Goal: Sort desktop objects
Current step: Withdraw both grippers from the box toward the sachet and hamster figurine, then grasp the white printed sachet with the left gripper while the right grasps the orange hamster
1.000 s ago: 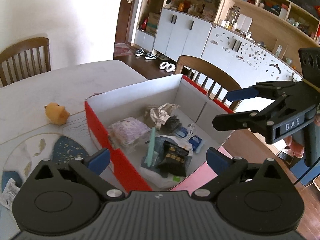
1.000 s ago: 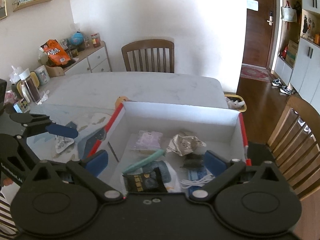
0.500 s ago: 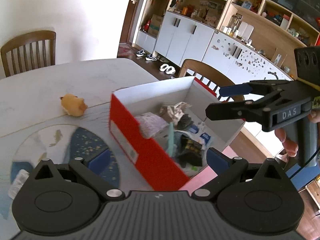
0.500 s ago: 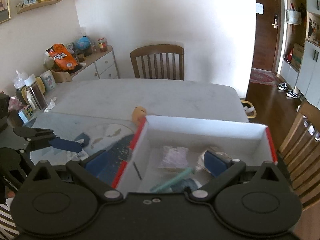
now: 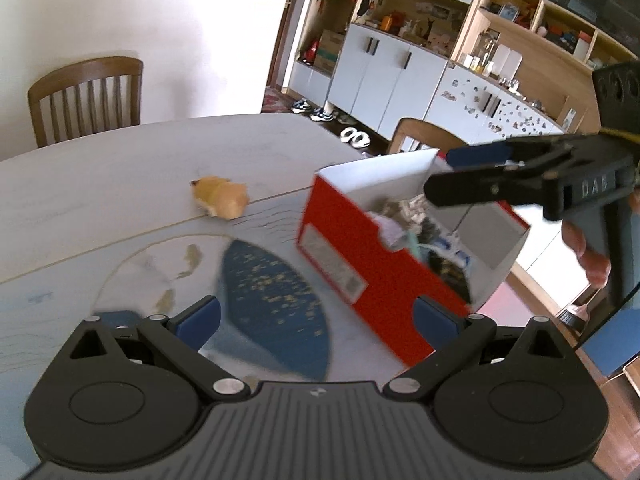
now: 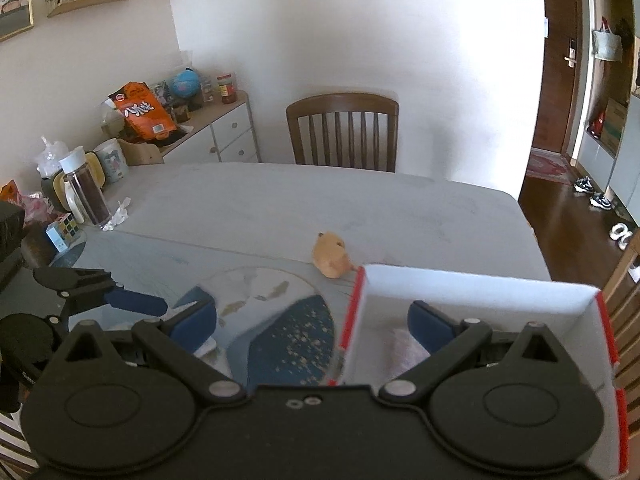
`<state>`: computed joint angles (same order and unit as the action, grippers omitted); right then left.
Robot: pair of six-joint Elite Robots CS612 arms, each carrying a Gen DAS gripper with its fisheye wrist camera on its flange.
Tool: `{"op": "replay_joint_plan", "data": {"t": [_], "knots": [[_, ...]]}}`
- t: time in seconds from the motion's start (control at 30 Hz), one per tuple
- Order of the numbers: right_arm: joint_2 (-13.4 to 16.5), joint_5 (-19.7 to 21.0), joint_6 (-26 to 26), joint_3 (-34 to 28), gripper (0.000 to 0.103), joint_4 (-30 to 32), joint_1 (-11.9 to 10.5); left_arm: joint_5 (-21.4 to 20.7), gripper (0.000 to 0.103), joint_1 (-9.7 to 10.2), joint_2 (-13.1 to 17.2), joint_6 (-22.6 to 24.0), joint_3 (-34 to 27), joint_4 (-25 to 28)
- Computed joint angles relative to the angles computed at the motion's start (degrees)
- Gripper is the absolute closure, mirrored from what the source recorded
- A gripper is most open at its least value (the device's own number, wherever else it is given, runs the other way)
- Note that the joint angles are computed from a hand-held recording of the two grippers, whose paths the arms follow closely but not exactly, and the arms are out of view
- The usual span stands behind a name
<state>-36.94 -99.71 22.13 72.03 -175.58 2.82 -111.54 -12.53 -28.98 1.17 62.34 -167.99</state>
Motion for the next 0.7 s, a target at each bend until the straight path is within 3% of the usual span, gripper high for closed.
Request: {"op": "replay_joint_plan", "data": {"t": [0.37, 0.7], "knots": [[5.63, 0.52, -0.61, -11.01, 0.001, 6.71, 0.79, 0.51, 0.000, 2.64, 1.53, 5.95, -1.44, 2.70], [10.17, -0.30, 0.05, -19.69, 0.001, 13.16, 1.16, -2.95, 0.000, 4.38, 4.04, 12.81, -4.67, 6.11]]}}
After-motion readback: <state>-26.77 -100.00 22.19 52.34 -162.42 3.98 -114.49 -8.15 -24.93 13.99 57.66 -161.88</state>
